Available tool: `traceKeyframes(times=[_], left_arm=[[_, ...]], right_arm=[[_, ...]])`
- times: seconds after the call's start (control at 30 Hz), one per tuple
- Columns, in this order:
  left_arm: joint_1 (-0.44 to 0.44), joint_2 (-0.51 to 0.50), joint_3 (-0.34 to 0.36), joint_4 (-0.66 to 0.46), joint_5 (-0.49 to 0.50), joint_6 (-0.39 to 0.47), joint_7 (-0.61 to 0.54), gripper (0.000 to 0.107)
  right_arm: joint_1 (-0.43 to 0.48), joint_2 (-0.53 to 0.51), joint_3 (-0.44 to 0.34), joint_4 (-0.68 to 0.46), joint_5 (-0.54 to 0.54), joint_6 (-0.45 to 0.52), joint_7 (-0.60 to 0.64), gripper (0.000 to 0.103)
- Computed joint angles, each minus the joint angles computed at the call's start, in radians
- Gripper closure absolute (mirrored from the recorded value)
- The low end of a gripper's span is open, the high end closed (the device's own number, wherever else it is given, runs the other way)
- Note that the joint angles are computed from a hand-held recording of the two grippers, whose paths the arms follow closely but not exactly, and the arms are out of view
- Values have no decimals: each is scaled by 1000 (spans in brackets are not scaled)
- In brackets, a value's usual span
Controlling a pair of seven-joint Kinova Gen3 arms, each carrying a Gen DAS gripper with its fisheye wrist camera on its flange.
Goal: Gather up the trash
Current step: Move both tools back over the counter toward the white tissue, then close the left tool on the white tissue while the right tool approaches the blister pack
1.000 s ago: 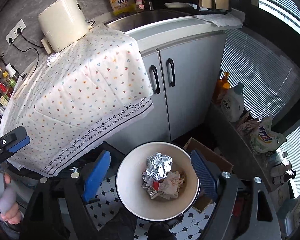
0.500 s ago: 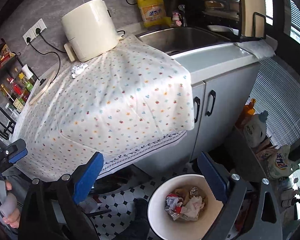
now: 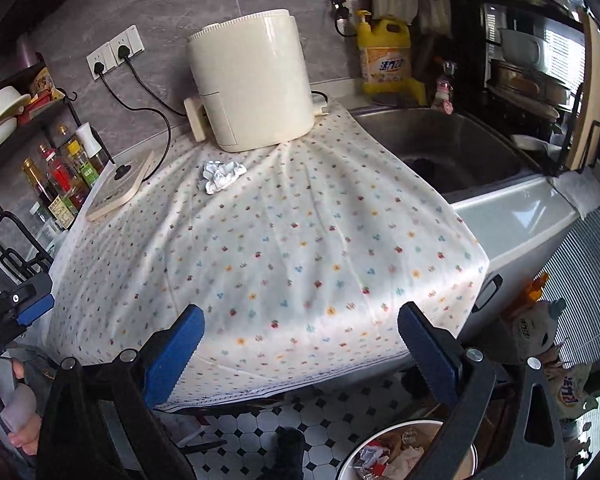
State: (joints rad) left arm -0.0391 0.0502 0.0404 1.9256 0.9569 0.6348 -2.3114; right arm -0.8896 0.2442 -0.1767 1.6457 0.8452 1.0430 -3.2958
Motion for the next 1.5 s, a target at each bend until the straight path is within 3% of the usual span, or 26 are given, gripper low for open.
traceKeyframes(times=[0.27, 0.83, 1.13, 1.37, 1.5], left_arm=[[-53, 99, 10, -111, 26, 11, -43, 11], [-128, 384, 142, -448, -116, 92, 15, 11], [-74, 560, 207, -673, -224, 163, 89, 15], [7, 685, 229, -856, -321, 229, 160, 21], [77, 729, 201, -940, -401, 242, 234, 27]], right_arm=[[27, 104, 55, -159, -26, -23, 132, 8], [40, 268, 197, -383, -113, -68, 245, 8], [64, 296, 217, -421, -194, -41, 276, 28], [65, 279, 233, -401, -205, 14, 224, 28], [63, 264, 231, -386, -194, 51, 185, 28]])
